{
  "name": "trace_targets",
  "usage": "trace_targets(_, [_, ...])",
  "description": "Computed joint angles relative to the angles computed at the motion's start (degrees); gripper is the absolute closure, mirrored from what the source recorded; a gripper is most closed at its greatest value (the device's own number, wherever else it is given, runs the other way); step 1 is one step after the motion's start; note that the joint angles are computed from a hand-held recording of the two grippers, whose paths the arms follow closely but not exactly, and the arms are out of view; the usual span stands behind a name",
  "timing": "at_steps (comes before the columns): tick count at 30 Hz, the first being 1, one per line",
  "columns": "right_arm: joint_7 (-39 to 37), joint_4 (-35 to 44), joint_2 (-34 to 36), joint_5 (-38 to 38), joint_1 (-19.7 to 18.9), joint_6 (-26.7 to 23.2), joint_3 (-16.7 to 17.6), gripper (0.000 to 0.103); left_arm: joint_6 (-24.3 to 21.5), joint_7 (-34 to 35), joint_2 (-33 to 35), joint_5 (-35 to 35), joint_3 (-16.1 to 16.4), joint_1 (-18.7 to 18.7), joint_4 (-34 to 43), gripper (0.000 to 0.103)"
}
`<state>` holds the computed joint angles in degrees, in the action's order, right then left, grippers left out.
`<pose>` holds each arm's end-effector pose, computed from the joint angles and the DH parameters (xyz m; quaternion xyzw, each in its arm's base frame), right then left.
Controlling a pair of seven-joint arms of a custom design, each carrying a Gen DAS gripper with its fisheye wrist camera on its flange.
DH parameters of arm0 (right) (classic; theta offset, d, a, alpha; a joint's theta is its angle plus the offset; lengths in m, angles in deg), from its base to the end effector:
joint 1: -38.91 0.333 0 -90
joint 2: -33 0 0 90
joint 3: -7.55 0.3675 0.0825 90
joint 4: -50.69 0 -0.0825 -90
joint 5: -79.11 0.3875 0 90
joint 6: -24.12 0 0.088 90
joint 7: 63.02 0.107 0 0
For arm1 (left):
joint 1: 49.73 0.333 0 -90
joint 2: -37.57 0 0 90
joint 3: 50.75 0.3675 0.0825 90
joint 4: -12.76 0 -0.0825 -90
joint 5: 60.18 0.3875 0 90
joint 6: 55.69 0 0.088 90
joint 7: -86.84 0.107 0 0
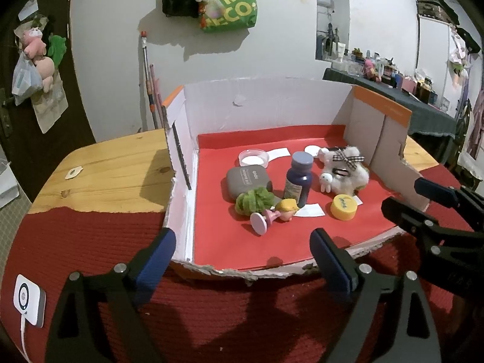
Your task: Organize objects
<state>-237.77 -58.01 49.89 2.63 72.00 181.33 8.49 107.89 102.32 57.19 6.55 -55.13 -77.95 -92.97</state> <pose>0.5277 0.4018 0.4328 -0.6559 0.6130 -0.2898 0.3317 0.5503 -0.4042 0.4401 -0.5451 0.7272 -0.3220 0.2654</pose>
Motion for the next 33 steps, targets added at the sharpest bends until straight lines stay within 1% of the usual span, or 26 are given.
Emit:
trace_targets(4, [0.96, -0.02, 0.02, -1.05, 0.23, -0.47, -0.06, 0.031, 0.04, -2.45, -0.16, 2.48, 0.51, -0.62, -0.10, 0.006])
trace_targets(8, [1.58, 0.09, 0.10, -2.07, 0.54, -1.62, 0.10, 0.030, 0.68, -5.45, -0.65, 4.77, 0.47, -0.33, -0.50, 0.004])
trace_targets(9, [1.89, 0.10, 0.09, -2.28, 0.48, -1.56, 0.14, 0.030, -0.47, -6.92, -0.97, 6.03, 0.67, -0.70, -0.58, 0.000])
trace_targets(10, [1.92, 0.11, 0.11, -2.31, 0.38, -1.49, 0.22, 0.030, -2.06, -9.24, -1.37, 8.20, 0.92, -1.20, -0.67, 0.000])
trace_targets(12, [2.21, 0.08, 0.12, -2.54, 0.24, -1.26, 0.28, 0.030, -3.69, -10.90, -1.79, 9.89, 0.05, -0.52, -0.87, 0.000])
trace_targets(14, [2.35, 0.06, 0.11, -2.68, 0.17, -1.24, 0.35, 0.030, -3.07, -10.73, -1.85, 9.19, -1.11, 0.97, -1.16, 0.000])
trace_targets(16, [2.04, 0.07, 0.11, -2.41, 0.10, -1.37, 0.46, 0.030, -3.14, -9.91, -1.66, 8.19, -1.76, 1.70, -1.19, 0.000])
trace_targets(21, [2.29, -0.03, 0.03, -2.54, 0.07, -1.34, 0.51, 0.030, -3.85, -9.29, -1.46, 7.97, -2.17, 1.79, -1.22, 0.000])
trace_targets(27, [3.11, -0.56, -0.58, -3.26, 0.25, -1.75, 0.70, 0.024, -4.91, -9.00, -1.63, 7.84, -2.41, 1.65, -1.36, 0.000])
trace_targets(31, [3.46, -0.99, -1.09, -3.24, 0.18, -2.20, 1.12, 0.024, -5.41, -9.41, -2.13, 8.11, -2.61, 1.62, -1.81, 0.000])
trace_targets(32, [3.62, -1.10, -1.24, -3.31, 0.14, -2.20, 1.19, 0.023, -5.43, -9.46, -2.17, 8.17, -2.68, 1.67, -1.85, 0.000])
trace_targets(33, [4.04, -1.29, -1.47, -3.60, 0.17, -2.29, 1.24, 0.020, -5.43, -9.56, -2.23, 8.28, -2.73, 1.70, -1.93, 0.000])
